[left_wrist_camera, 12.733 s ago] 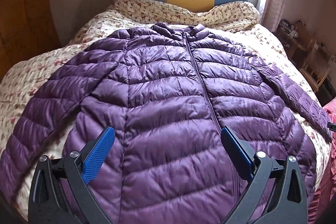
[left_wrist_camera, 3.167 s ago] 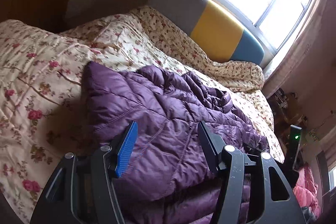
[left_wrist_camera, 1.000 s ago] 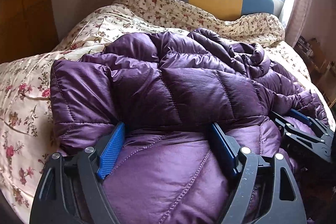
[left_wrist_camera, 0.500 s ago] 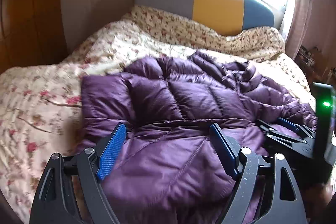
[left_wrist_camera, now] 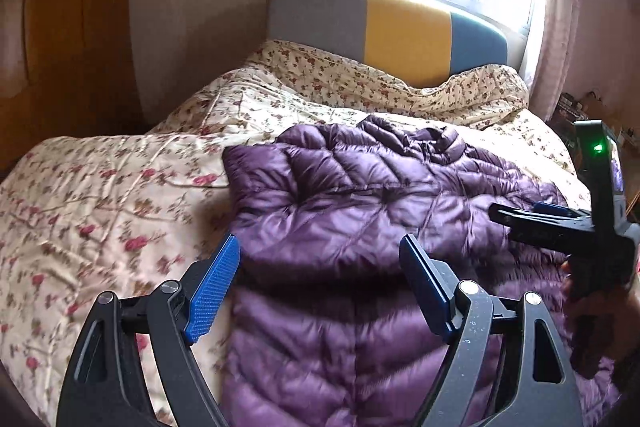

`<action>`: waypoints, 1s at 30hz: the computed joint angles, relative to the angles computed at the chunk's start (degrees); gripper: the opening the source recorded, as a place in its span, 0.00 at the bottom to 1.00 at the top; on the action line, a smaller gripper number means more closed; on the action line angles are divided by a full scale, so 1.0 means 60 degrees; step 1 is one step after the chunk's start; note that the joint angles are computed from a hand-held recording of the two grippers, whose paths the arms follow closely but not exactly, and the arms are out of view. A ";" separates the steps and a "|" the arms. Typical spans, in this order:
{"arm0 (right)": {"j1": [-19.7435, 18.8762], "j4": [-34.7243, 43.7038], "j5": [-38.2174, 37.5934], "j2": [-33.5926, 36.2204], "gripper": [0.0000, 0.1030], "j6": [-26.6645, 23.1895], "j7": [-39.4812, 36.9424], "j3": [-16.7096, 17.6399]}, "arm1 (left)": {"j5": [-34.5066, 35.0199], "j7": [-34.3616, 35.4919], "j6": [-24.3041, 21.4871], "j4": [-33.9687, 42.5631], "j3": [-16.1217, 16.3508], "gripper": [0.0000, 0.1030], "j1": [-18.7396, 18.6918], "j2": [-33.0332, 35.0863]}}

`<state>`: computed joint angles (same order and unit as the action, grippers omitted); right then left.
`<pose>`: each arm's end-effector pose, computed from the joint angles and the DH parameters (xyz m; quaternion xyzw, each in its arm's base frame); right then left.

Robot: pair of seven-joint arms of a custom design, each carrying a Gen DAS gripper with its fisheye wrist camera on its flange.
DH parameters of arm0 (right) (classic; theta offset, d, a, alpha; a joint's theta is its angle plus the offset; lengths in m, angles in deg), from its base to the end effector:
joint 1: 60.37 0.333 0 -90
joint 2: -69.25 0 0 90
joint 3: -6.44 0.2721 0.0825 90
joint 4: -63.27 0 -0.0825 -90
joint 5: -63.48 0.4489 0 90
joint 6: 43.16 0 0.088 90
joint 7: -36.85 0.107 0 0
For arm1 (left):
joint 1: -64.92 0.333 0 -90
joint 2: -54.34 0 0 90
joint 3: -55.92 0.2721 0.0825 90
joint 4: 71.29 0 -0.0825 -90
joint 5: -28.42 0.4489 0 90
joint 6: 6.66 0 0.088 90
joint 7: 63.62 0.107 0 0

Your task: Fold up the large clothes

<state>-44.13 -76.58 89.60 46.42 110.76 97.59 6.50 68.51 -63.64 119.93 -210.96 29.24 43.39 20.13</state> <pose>0.5232 0.1383 0.4497 -0.7946 0.4986 -0.1427 0.3159 0.3486 -0.3598 0.4791 -0.7510 0.4937 -0.2755 0.3411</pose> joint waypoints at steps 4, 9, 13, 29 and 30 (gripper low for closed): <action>-0.0371 -0.0770 -0.0479 -0.0879 0.91 -0.0595 0.0003 -0.0068 | -0.0497 -0.0019 -0.0240 -0.0439 0.0005 0.79 -0.0421 -0.0472; -0.0953 -0.1737 -0.1154 -0.2049 0.91 -0.1288 -0.0253 -0.0248 | -0.1199 -0.0173 -0.0459 -0.1092 -0.0025 0.79 -0.0995 -0.1067; -0.1476 -0.2427 -0.1553 -0.2889 0.91 -0.1808 -0.0455 -0.0437 | -0.1840 -0.0389 -0.0488 -0.1739 0.0032 0.79 -0.1534 -0.1669; -0.2891 -0.3979 -0.1589 -0.5399 0.91 -0.3988 -0.1247 -0.1225 | -0.3452 -0.1736 -0.0596 -0.3505 -0.0257 0.79 -0.3573 -0.3432; -0.2993 -0.4078 -0.1577 -0.5589 0.91 -0.4147 -0.1320 -0.1270 | -0.3454 -0.1866 -0.0631 -0.3556 -0.0319 0.79 -0.3670 -0.3512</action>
